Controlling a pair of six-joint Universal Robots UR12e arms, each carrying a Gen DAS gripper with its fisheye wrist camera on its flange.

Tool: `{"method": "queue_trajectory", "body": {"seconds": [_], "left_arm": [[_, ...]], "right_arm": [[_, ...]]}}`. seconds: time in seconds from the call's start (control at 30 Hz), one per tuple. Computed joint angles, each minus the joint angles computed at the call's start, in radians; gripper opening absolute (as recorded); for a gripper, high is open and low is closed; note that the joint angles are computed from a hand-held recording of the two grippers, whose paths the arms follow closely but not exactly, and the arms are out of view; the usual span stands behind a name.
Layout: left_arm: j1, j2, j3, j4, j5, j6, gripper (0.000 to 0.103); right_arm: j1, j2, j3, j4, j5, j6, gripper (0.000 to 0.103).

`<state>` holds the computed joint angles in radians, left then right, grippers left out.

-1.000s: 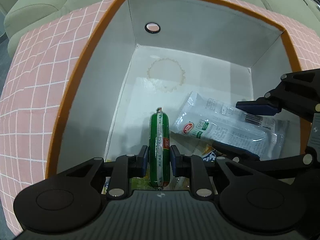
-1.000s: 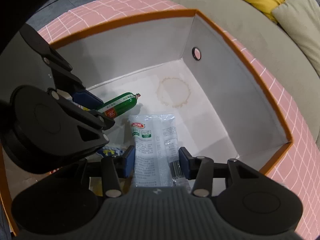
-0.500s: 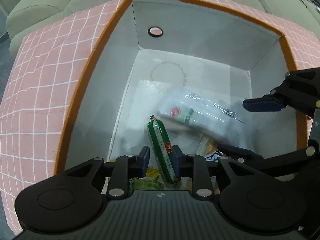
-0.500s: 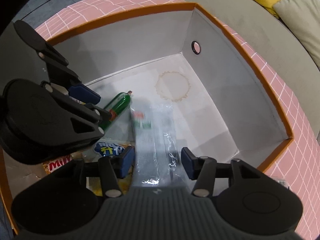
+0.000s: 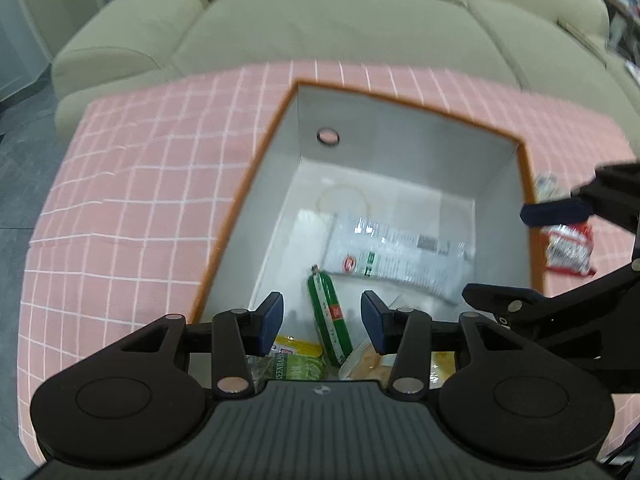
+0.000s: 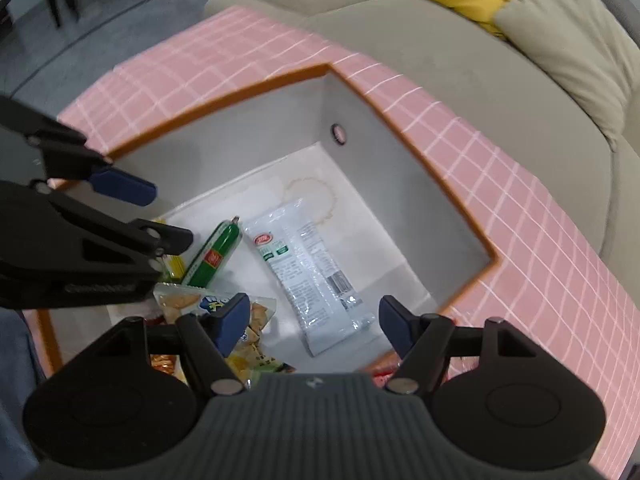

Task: Organize snacks
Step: 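Lift both tools out of the box and move back toward the snacks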

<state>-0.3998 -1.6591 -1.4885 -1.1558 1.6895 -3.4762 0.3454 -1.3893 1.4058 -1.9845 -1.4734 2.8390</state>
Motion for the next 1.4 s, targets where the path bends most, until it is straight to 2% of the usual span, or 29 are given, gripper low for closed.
{"method": "queue_trajectory", "body": {"seconds": [0.2, 0.47, 0.63, 0.83, 1.03, 1.2, 1.4], "left_arm": [[-0.029, 0.032, -0.021, 0.097, 0.071, -0.058, 0.053], [-0.092, 0.061, -0.052, 0.224, 0.186, -0.157, 0.053], [-0.141, 0.069, -0.069, 0.296, 0.239, -0.170, 0.053], [-0.181, 0.073, -0.085, 0.332, 0.248, -0.212, 0.053], [-0.214, 0.069, -0.111, 0.409, 0.219, -0.219, 0.053], [-0.232, 0.048, -0.108, 0.434, 0.167, -0.185, 0.053], [-0.250, 0.014, -0.087, 0.408, 0.119, -0.144, 0.053]], "right_arm": [[-0.021, -0.065, 0.052, -0.079, 0.032, 0.118, 0.069], [-0.048, -0.177, 0.169, -0.247, 0.067, 0.271, 0.070], [-0.058, -0.246, 0.258, -0.377, 0.032, 0.327, 0.070], [-0.076, -0.329, 0.362, -0.489, -0.020, 0.359, 0.070], [-0.095, -0.392, 0.437, -0.532, -0.080, 0.382, 0.070], [-0.117, -0.431, 0.496, -0.566, -0.113, 0.392, 0.070], [-0.147, -0.464, 0.550, -0.547, -0.144, 0.420, 0.070]]}}
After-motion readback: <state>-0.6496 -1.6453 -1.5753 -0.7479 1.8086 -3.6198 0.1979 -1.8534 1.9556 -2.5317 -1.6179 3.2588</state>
